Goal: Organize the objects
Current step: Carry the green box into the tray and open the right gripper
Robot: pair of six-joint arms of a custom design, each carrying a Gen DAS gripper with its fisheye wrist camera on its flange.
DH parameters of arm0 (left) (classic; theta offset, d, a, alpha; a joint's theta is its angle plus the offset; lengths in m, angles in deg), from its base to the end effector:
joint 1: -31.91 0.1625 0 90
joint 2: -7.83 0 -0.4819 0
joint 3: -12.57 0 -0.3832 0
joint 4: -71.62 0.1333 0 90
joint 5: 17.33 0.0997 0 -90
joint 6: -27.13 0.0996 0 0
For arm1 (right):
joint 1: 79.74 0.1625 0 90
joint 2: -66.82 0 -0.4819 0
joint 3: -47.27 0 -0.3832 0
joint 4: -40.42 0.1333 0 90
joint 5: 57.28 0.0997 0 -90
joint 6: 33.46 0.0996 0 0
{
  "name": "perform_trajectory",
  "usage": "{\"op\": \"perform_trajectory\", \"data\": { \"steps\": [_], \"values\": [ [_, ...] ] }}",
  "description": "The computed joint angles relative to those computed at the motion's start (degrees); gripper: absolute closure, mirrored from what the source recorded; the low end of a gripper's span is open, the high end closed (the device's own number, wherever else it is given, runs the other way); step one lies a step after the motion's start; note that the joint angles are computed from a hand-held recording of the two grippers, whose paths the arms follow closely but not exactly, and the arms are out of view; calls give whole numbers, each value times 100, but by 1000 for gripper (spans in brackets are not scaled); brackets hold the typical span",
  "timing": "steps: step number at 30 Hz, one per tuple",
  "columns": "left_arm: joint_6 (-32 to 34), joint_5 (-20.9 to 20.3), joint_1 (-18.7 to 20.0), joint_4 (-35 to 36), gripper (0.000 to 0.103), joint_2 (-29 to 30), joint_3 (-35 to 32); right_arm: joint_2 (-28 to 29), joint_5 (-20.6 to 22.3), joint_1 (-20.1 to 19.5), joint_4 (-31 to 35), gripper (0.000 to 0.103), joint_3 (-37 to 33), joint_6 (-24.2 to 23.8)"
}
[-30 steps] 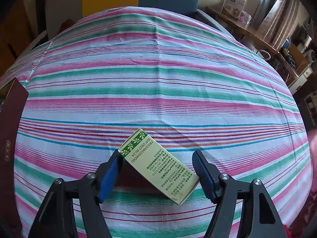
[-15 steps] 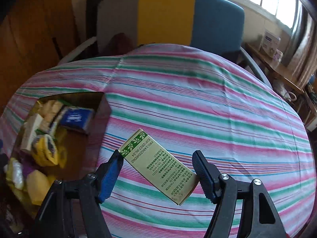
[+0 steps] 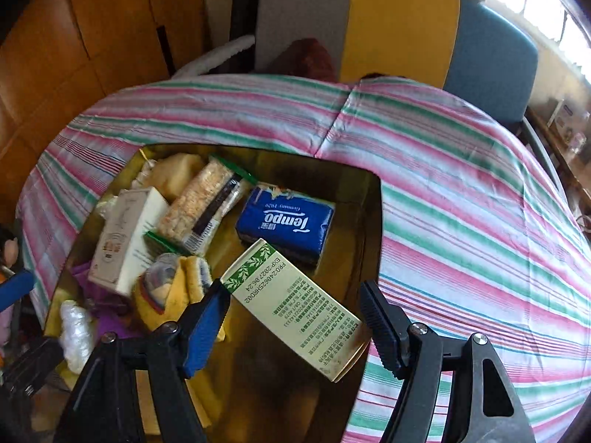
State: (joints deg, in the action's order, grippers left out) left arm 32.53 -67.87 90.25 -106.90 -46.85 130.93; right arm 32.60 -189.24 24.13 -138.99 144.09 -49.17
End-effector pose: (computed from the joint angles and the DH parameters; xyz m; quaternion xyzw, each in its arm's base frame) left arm -0.1325 -0.5895 0.1843 0.2233 0.8947 -0.2720 0.2751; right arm 0.2319 -0.6609 0.0722 0.1516 -0.8994 0.2108 0.3517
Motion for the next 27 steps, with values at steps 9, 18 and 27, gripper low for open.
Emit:
{"op": "perform_trajectory", "data": {
  "steps": [9, 18, 27],
  "values": [
    [-104, 63, 89, 17, 23, -6, -4, 278, 20, -106, 140, 29, -243, 269],
    [-120, 130, 82, 5, 23, -21, 14, 309, 72, -100, -32, 29, -176, 285],
    [-72, 312, -18, -228, 23, -24, 129, 270, 31, -24, -479, 21, -25, 308]
  ]
}}
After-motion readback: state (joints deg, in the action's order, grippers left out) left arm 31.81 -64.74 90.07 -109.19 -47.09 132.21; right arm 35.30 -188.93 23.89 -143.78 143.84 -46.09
